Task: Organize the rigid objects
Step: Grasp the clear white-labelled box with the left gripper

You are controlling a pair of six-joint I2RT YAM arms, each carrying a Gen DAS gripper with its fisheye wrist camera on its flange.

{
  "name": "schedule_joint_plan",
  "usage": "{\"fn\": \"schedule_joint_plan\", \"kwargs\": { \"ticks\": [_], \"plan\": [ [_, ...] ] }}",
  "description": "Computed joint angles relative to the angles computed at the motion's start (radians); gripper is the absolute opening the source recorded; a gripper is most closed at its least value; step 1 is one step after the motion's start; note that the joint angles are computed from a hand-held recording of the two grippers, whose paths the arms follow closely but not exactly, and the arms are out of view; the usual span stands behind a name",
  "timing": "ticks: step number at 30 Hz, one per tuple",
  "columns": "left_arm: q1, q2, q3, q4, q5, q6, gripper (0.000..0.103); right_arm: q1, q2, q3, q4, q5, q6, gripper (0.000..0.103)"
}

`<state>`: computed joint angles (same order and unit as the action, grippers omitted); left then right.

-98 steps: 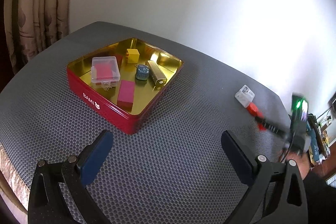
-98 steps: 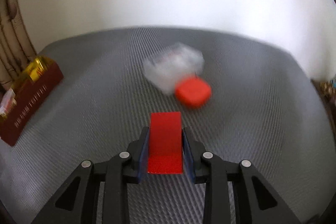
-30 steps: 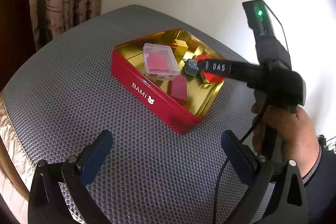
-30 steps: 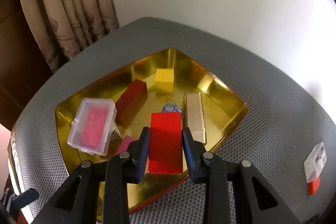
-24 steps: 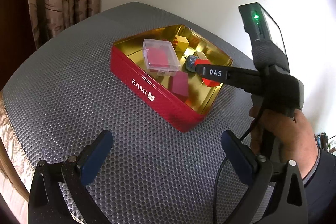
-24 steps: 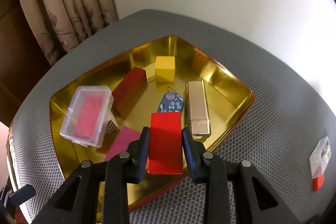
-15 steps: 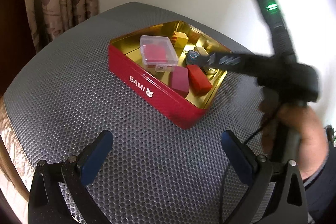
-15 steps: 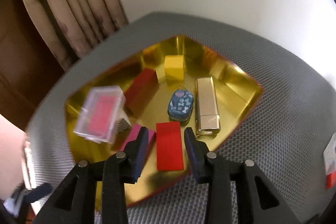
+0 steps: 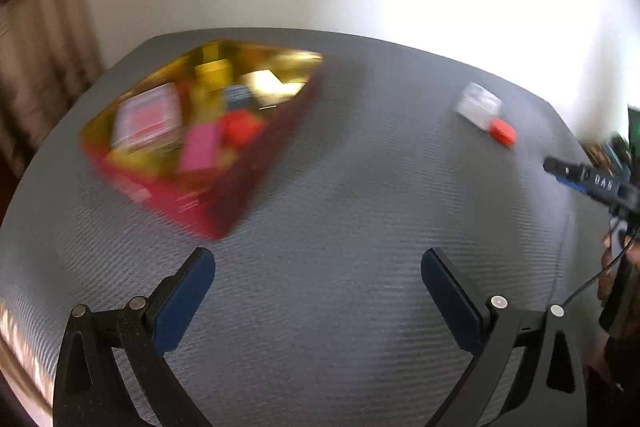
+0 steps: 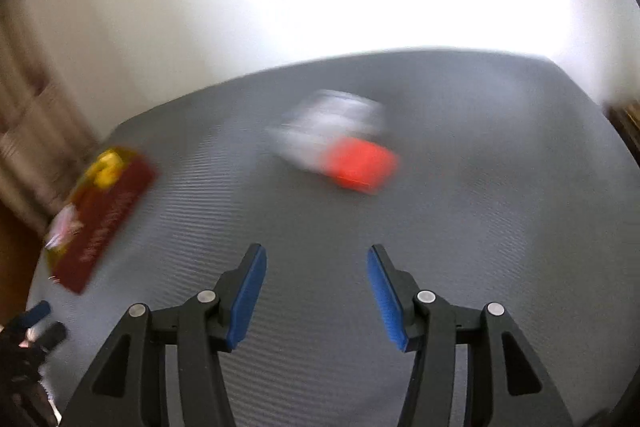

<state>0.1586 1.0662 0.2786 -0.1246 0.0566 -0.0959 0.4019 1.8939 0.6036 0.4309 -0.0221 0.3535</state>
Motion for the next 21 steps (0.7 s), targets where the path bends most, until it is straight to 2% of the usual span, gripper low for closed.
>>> {"fn": "schedule_joint_plan", "kwargs": {
  "ticks": [4,8,10,12,15,18,21],
  "plan": [
    [-0.190,0.205,0.182,0.039,-0.061,-0.017,0.102,-0.243,-0.007,-0.173,0.157,-0.119,0.011,0.054],
    [-0.320,0.416,0.436,0.014,-0.108,0.013,0.102,-0.355,-0.004,-0.256,0.273,-0.177,-0.018,0.054],
    [-0.384,0.504,0.575,-0.013,-0.158,0.039,0.102,-0.404,-0.026,-0.266,0.274,-0.200,-0.058,0.054],
    [-0.415,0.569,0.680,-0.021,-0.154,0.067,0.102,-0.420,-0.074,-0.252,0.222,-0.202,-0.078,0.054],
    [-0.455,0.789,0.936,-0.067,-0.158,0.125,0.102,-0.438,-0.179,-0.229,0.119,-0.201,-0.107,0.054],
    [-0.487,0.990,1.182,-0.182,-0.193,0.166,0.102,-0.468,-0.260,-0.202,0.022,-0.230,-0.127,0.054],
    [-0.488,1.230,1.483,-0.354,-0.202,0.192,0.102,-0.499,-0.327,-0.192,-0.054,-0.263,-0.142,0.054]
  ]
}}
